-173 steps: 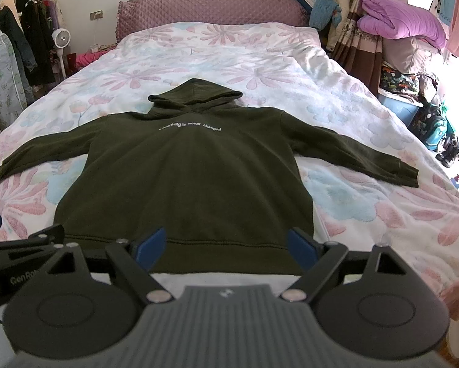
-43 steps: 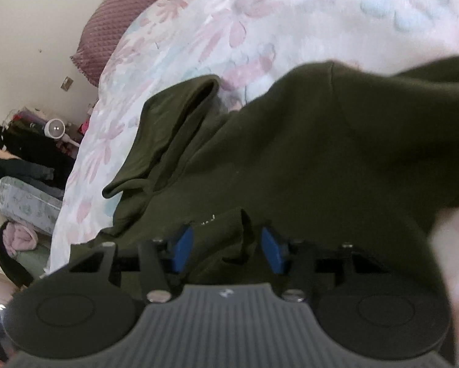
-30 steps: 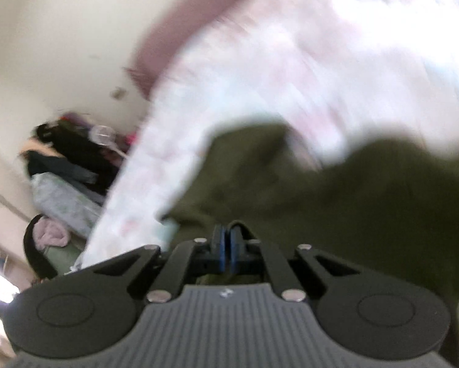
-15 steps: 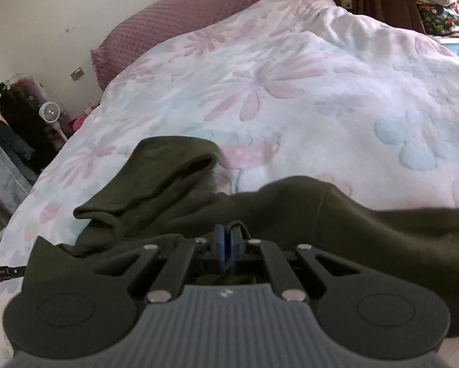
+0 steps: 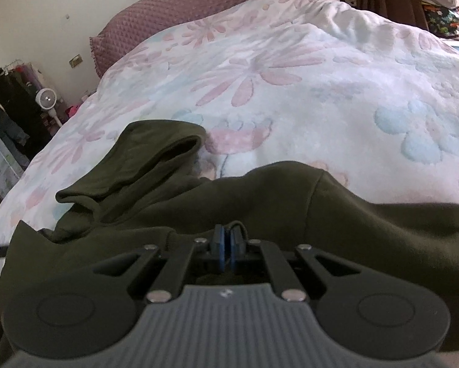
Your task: Fold small clothes
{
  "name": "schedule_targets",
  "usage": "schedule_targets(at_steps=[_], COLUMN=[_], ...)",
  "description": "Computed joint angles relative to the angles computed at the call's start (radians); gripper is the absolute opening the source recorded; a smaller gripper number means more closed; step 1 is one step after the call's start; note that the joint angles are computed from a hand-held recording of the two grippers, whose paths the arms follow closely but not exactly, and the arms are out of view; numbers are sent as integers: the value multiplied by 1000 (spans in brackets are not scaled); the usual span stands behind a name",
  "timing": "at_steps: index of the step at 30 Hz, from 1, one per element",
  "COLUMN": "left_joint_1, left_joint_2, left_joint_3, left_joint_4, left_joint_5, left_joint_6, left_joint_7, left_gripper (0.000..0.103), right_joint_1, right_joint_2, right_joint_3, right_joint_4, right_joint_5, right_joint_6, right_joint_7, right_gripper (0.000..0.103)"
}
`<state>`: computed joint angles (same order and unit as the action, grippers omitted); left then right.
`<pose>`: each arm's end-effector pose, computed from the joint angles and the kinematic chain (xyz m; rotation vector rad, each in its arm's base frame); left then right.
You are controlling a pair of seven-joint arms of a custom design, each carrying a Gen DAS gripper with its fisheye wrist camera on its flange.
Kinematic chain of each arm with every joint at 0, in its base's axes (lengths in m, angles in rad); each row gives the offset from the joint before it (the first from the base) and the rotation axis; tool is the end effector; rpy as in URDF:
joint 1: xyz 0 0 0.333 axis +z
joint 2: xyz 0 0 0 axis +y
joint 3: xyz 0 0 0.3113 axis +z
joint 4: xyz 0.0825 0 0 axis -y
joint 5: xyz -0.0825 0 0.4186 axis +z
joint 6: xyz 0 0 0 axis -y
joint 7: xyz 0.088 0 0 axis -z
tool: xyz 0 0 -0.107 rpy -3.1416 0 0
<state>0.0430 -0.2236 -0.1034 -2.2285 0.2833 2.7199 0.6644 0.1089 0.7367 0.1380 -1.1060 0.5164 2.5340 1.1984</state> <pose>0.5603 -0.0471 0.5283 -2.3099 1.1832 -0.8246 0.8157 0.1582 0.4504 -1.8068 1.4386 -0.2112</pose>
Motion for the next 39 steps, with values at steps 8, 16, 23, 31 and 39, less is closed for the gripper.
schedule_targets(at_steps=[8,16,23,31,39], left_joint_1=[-18,24,30,6,-82], left_joint_2=[116,73,151,-6,-249], left_joint_3=[20,-3,6,-13,-78], left_joint_4=[74,10,67,4,-183], left_joint_5=[-107,-26,57,189,164], left_joint_6=[14,120,-14,-125,-141], left_joint_7=[20,-26,-54,-65,100], left_gripper=[66,9,21,33,36], right_joint_1=[3,-53,66,124,0], right_joint_2=[2,-58,99,29,-153], right_joint_3=[-3,80,-70,-152,73], right_joint_4=[2,-70,112,23,-250], right_joint_5=[-6,131,-80,-294,-12], right_joint_6=[-1,66,-40,-5,133], right_joint_7=[8,-150,94,223,-182], right_gripper=[0,0,0,5,28])
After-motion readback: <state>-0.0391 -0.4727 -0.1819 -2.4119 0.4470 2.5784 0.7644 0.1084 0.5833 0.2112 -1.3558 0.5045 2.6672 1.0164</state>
